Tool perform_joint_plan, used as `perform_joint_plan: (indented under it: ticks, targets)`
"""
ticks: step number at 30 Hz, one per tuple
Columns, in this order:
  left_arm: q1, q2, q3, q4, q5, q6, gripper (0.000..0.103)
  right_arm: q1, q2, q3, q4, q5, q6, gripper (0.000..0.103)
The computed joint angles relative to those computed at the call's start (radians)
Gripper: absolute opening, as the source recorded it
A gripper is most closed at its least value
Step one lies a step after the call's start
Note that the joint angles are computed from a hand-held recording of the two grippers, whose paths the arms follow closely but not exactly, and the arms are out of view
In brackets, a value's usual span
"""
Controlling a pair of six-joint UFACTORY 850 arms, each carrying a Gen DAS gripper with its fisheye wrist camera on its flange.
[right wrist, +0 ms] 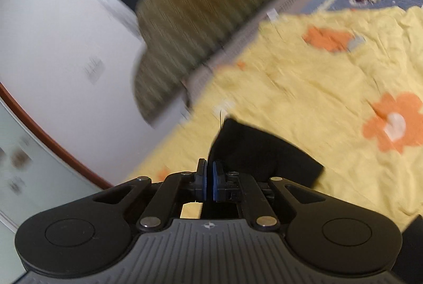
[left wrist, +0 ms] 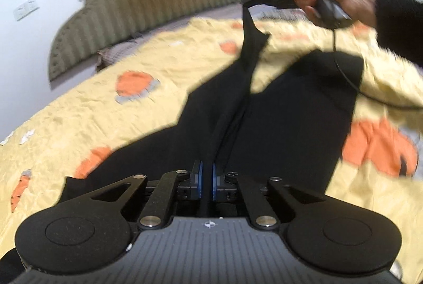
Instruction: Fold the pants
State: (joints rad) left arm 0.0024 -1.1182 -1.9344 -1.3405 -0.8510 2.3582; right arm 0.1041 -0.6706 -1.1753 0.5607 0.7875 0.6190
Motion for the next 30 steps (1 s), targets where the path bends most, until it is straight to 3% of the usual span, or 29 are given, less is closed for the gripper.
perform_joint_plan:
  ticks: [3, 5, 6, 8, 10, 12, 13, 14, 15, 16, 19, 21, 24, 26, 27, 28, 30]
  targets:
    - [0.017, 0.023, 0.02, 0.016, -0.072, 0.025, 0.007, 0.047, 0.088, 0.115, 0.083, 0.155, -0.052, 0.004]
    - [0.023, 0.032, 0.032, 0.063, -0.101, 0.027, 0.007, 0.09, 0.153, 0.221, 0.169, 0.212, -0.051, 0.004]
    - [0.024, 0.028, 0.028, 0.091, -0.111, 0.015, 0.007, 0.11, 0.174, 0.26, 0.221, 0.213, -0.062, 0.004]
    - [0.022, 0.022, 0.03, 0.126, -0.102, 0.004, 0.007, 0.135, 0.213, 0.324, 0.325, 0.137, -0.101, 0.005]
    - [0.016, 0.012, 0.021, 0.134, -0.089, -0.018, 0.007, 0.131, 0.22, 0.364, 0.273, 0.095, -0.029, 0.005]
    - [0.009, 0.001, 0.002, 0.136, -0.073, -0.06, 0.007, 0.099, 0.2, 0.355, 0.134, 0.046, 0.082, 0.015]
    - [0.005, -0.002, -0.004, 0.13, -0.063, -0.073, 0.007, 0.086, 0.18, 0.33, 0.093, 0.026, 0.101, 0.036]
    - [0.001, -0.001, -0.004, 0.119, -0.045, -0.081, 0.007, 0.074, 0.154, 0.294, 0.084, 0.0, 0.094, 0.074]
    - [0.0, 0.002, 0.001, 0.114, -0.034, -0.084, 0.007, 0.066, 0.131, 0.256, 0.116, -0.036, 0.074, 0.088]
    - [-0.002, 0.002, 0.0, 0.112, -0.026, -0.088, 0.007, 0.064, 0.11, 0.222, 0.181, -0.058, 0.043, 0.091]
    - [-0.001, 0.0, -0.004, 0.121, -0.023, -0.09, 0.007, 0.053, 0.067, 0.175, 0.23, -0.058, 0.019, 0.091]
    - [-0.003, -0.005, -0.008, 0.134, -0.02, -0.084, 0.008, 0.035, 0.038, 0.155, 0.179, -0.075, 0.087, 0.09]
    - [-0.006, -0.006, -0.001, 0.134, -0.007, -0.061, 0.009, 0.021, -0.025, 0.126, 0.122, -0.01, 0.215, 0.087]
    - [-0.006, -0.006, 0.002, 0.128, -0.008, -0.057, 0.01, 0.012, -0.047, 0.105, 0.113, 0.023, 0.237, 0.066]
    - [-0.005, -0.006, 0.0, 0.125, -0.01, -0.061, 0.01, 0.003, -0.059, 0.086, 0.117, 0.007, 0.244, 0.031]
    - [-0.004, -0.008, -0.002, 0.121, -0.012, -0.068, 0.01, -0.006, -0.069, 0.078, 0.098, -0.002, 0.272, 0.004]
    - [0.001, -0.013, -0.012, 0.103, -0.03, -0.074, 0.01, -0.006, -0.076, 0.079, 0.11, 0.026, 0.289, 0.004]
